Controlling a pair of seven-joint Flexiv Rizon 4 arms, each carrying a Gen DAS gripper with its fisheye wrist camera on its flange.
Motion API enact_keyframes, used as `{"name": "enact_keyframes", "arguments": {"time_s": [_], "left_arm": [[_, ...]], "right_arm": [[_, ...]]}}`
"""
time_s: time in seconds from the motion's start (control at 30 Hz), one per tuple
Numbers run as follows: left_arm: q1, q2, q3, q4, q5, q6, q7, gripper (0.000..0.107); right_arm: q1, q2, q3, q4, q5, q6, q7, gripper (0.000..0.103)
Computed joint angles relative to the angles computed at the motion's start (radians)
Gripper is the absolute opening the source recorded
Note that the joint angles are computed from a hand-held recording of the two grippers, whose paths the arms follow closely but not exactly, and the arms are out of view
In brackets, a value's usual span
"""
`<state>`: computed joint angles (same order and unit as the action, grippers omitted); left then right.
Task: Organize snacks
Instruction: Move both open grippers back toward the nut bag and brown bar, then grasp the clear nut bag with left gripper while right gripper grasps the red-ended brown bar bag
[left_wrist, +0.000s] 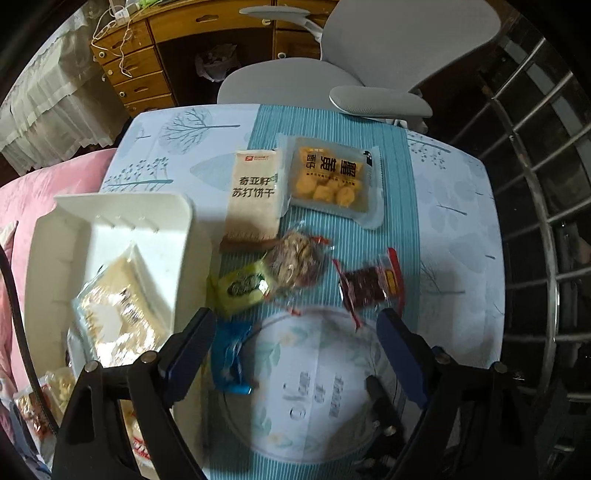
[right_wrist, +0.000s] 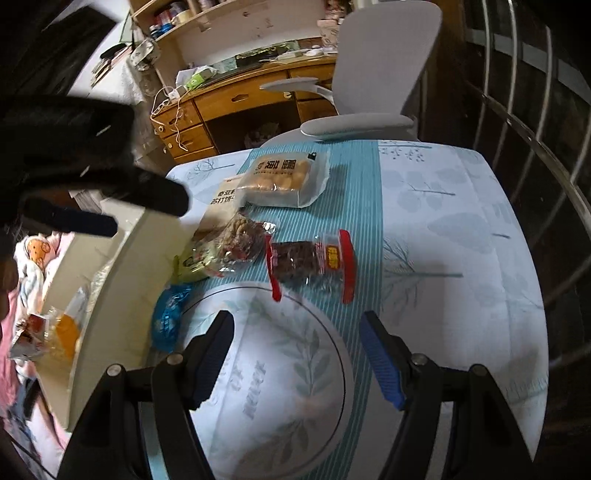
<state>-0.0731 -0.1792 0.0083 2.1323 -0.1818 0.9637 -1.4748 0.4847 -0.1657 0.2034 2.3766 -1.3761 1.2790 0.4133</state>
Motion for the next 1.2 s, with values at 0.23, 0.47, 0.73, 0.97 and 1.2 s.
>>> {"name": "enact_keyframes", "arguments": {"time_s": [0.23, 0.47, 0.73, 0.97, 1.2], "left_arm": [[-0.019, -0.135, 0.000, -0.125, 0.075, -0.047, -0.065, 0.084], [-0.037, -0.235, 0.017, -0.226, 0.135, -0.106, -0.101, 0.072], [-0.047, -0.295, 0.026, -0.283, 0.158, -0.146, -0.119, 0.058], [-0.040, -0.311, 0.018, -0.286, 0.144, -0.138, -0.109, 0.053], [-0.047, -0.313, 0.011, -0.280, 0.136, -0.107, -0.096, 0.043]], "right_arm": [[0.011, -0.092, -0.021, -0.056, -0.127, -0.074, 0.045, 0.070], [0.030, -0.147, -0.032, -0.108, -0.161, -0.175, 0.048, 0.070], [0.010, -0.195, -0.047, -0.161, -0.180, -0.172, 0.008, 0.070], [0.021, -0.221, -0.055, -0.163, -0.105, -0.162, -0.055, 0.070], [0.003, -0.218, -0.068, -0.157, -0.185, -0.138, -0.017, 0.056]]}}
